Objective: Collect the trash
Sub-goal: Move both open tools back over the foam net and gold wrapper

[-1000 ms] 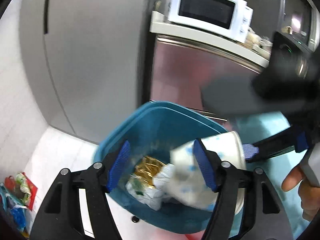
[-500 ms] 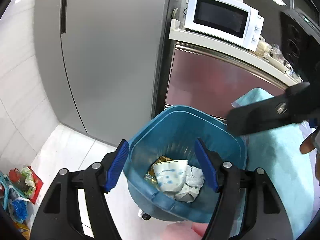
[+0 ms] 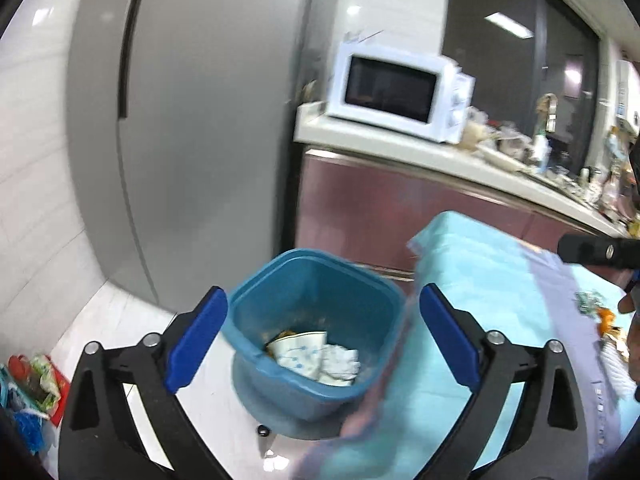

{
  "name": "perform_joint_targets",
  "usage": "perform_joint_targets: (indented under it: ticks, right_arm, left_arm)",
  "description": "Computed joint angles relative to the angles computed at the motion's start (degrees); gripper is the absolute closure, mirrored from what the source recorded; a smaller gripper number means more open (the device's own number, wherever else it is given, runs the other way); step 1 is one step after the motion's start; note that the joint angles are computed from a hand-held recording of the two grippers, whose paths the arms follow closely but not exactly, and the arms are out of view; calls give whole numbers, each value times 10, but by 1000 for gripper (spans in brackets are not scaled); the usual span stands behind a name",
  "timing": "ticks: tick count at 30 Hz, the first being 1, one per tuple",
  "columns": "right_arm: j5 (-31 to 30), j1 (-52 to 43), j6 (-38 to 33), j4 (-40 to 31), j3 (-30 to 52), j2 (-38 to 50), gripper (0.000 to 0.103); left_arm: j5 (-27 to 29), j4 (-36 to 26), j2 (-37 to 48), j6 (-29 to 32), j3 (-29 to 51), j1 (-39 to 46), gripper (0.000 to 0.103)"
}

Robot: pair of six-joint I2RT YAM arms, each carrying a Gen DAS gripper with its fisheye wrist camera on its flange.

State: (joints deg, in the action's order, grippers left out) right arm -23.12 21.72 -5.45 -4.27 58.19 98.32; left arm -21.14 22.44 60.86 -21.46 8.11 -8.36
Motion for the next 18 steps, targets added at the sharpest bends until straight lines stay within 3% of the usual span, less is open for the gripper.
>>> perform_joint_targets:
  ticks: [3,8,11,18]
  right_arm:
    - [18,-50,-16,71,-119,-99,7]
    - [14,-148,-45,141,-262,-231,7]
    - [-21,-226,-60,149,-318,-289,7]
    - [-84,-365,-86,138,-391,-379,7]
  left_arm:
    - [-85,-65,-47,-36,17,-117,6]
    - [-199,-108,-27,-93,68,-291,6]
    - [-263,-108,30,-110,113,-389,6]
    - [-348,-132,138,-158,199,-531,6]
